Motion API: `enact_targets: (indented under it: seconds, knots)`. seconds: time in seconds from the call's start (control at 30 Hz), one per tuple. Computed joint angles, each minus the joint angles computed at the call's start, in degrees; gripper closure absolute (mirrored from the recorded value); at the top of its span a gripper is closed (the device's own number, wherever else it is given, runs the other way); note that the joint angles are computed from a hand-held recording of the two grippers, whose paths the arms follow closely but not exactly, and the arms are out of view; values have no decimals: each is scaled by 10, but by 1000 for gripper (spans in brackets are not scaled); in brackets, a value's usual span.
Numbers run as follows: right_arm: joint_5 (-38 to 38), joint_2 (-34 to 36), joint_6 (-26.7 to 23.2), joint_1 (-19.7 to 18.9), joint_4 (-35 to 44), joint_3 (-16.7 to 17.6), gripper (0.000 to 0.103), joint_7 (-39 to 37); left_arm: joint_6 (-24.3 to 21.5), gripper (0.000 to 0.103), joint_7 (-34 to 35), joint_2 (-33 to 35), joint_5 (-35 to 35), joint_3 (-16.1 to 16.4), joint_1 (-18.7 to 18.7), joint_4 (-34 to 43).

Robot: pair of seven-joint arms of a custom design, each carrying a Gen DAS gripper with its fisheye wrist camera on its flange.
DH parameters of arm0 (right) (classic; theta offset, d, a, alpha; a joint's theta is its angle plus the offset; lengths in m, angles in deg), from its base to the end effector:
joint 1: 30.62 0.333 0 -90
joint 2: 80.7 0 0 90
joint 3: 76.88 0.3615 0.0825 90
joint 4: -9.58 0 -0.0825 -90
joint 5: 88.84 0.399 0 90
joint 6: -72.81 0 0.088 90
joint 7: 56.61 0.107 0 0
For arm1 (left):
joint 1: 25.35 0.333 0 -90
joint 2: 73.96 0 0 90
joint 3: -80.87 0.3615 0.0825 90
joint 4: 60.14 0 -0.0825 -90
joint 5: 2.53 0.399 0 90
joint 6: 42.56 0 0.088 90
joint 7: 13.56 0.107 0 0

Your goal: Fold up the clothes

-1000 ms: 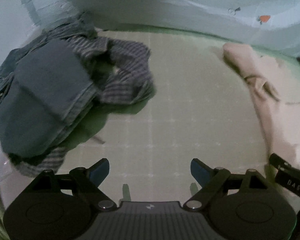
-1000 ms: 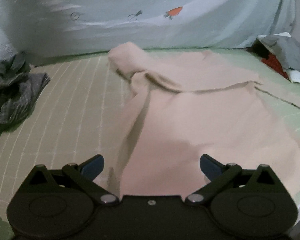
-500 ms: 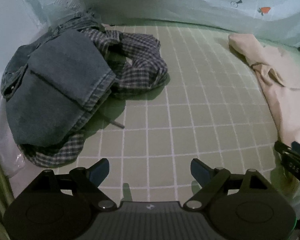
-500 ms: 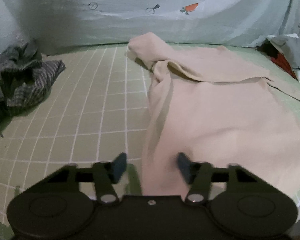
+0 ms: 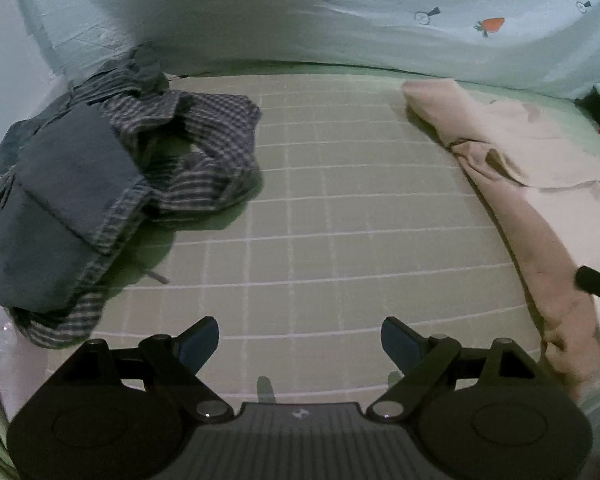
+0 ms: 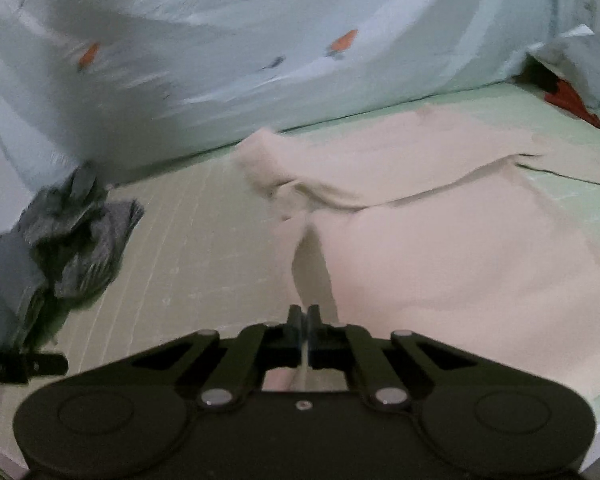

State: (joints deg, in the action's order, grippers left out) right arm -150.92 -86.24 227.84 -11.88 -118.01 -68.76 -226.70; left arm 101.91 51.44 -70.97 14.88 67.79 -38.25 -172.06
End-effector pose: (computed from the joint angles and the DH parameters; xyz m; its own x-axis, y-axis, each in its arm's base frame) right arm 0.4775 0.2782 0.5006 -0.2635 -0.9311 -0.2523 -0.5892 0.3625 -0.7221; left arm 0.5634 -0.2746 0.5473 -0.2020 -0.9786 -0.0400 -0.8259 0.1921 -0.5301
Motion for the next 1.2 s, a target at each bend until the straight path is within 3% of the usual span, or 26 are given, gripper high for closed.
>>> enact_targets:
  seconds: [0.17, 0.43, 0.53, 0.6, 0.63, 0.83, 1.0, 1.07, 1.13, 1.2]
  knots:
    - [58, -34, 20, -25, -53, -30, 103, -98, -38, 14, -93, 22, 54, -13, -29, 35]
    - [243, -46, 98, -47, -115, -79, 102, -375, -126, 14, -222, 69, 113, -25, -82, 108]
    - [304, -47, 119, -46, -121, -92, 88, -458, -152, 14, -247, 75, 114, -29, -94, 122]
    - [341, -41, 133, -43, -116, -97, 70, -505, -164, 14, -253, 74, 111, -31, -99, 126]
    - [359, -38, 141, -42, -113, -99, 67, -525, -168, 14, -251, 73, 109, -32, -100, 125]
    - [450, -29, 174, -23, -104, -90, 57, -569, -167, 14, -249, 60, 107, -28, -94, 114]
    - [472, -30, 152, -13, -102, -70, 57, -546, -133, 14, -209, 47, 80, -27, -76, 90]
    - [476, -29, 146, -9, -101, -64, 57, -535, -119, 14, -188, 43, 67, -27, -70, 80]
    - [492, -28, 149, 0, -106, -62, 66, -527, -106, 14, -168, 38, 52, -26, -63, 70]
    - [499, -31, 147, 6, -110, -60, 100, -522, -96, 14, -156, 37, 42, -24, -57, 66]
